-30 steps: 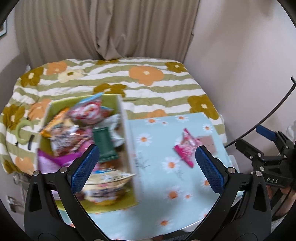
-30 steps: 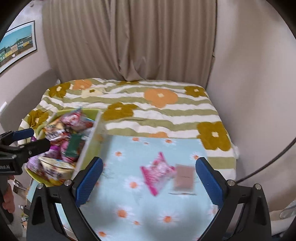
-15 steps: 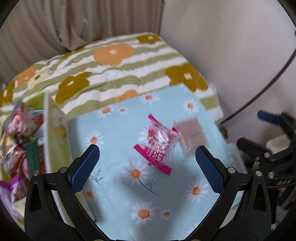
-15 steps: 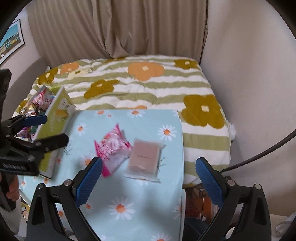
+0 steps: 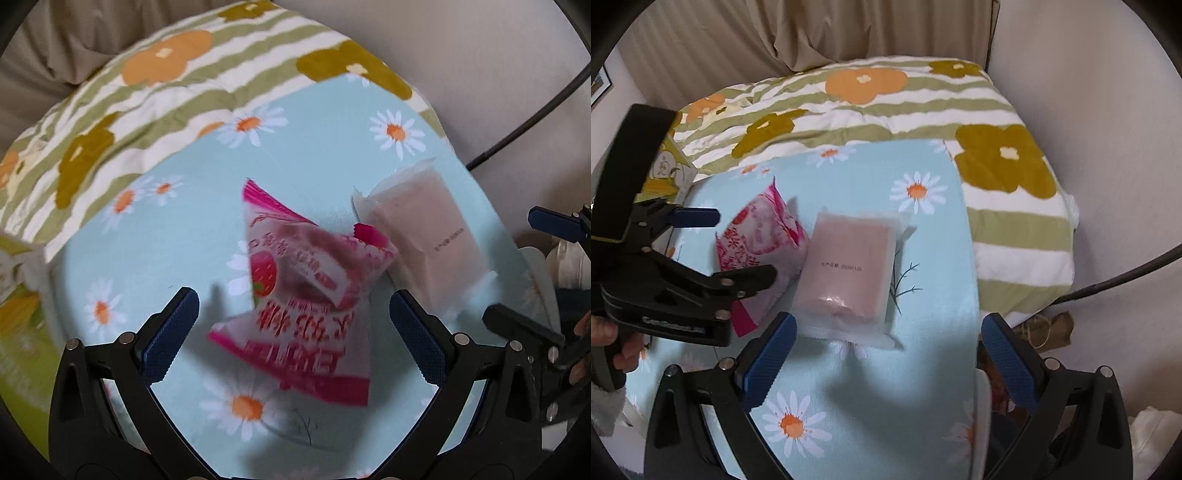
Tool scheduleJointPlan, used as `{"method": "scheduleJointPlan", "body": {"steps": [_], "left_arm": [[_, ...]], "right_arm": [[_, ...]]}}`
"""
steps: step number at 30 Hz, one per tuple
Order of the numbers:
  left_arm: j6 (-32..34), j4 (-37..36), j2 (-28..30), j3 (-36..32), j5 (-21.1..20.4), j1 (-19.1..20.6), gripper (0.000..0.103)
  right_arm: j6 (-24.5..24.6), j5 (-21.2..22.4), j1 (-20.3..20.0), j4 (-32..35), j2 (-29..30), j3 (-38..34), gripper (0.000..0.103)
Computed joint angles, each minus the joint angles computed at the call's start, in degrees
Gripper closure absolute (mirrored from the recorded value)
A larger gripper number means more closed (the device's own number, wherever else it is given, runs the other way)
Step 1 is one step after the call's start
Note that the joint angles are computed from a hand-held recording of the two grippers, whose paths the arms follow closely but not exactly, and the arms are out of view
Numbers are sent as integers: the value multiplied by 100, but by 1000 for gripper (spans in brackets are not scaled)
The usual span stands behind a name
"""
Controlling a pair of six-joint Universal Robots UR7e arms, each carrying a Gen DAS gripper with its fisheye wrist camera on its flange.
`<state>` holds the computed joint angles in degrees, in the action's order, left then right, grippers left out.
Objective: Organize snacks
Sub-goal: 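Move both grippers to the pink bag and pale pink packet on the sheet, then grasp the pink strawberry bag with left gripper while right gripper grasps the pale pink packet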
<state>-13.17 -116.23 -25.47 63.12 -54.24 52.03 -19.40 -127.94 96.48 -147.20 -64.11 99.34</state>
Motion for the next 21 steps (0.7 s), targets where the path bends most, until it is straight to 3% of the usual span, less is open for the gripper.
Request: {"method": "scheduleJointPlan", "body": {"steps": [4, 6, 9, 21], "left_arm": [[212, -21, 132, -86, 11, 49, 21], [283, -32, 137, -103, -12, 49, 25], [305, -17, 122, -129, 57, 53, 44], [-143, 236, -123, 28, 190, 136, 48]], "right_arm": [[95, 22, -58, 25, 77, -23, 3], [141, 24, -68, 44, 119, -53, 3], [167, 68, -76, 32, 191, -84, 3], [-1, -100, 1, -259, 608, -227, 3]]}}
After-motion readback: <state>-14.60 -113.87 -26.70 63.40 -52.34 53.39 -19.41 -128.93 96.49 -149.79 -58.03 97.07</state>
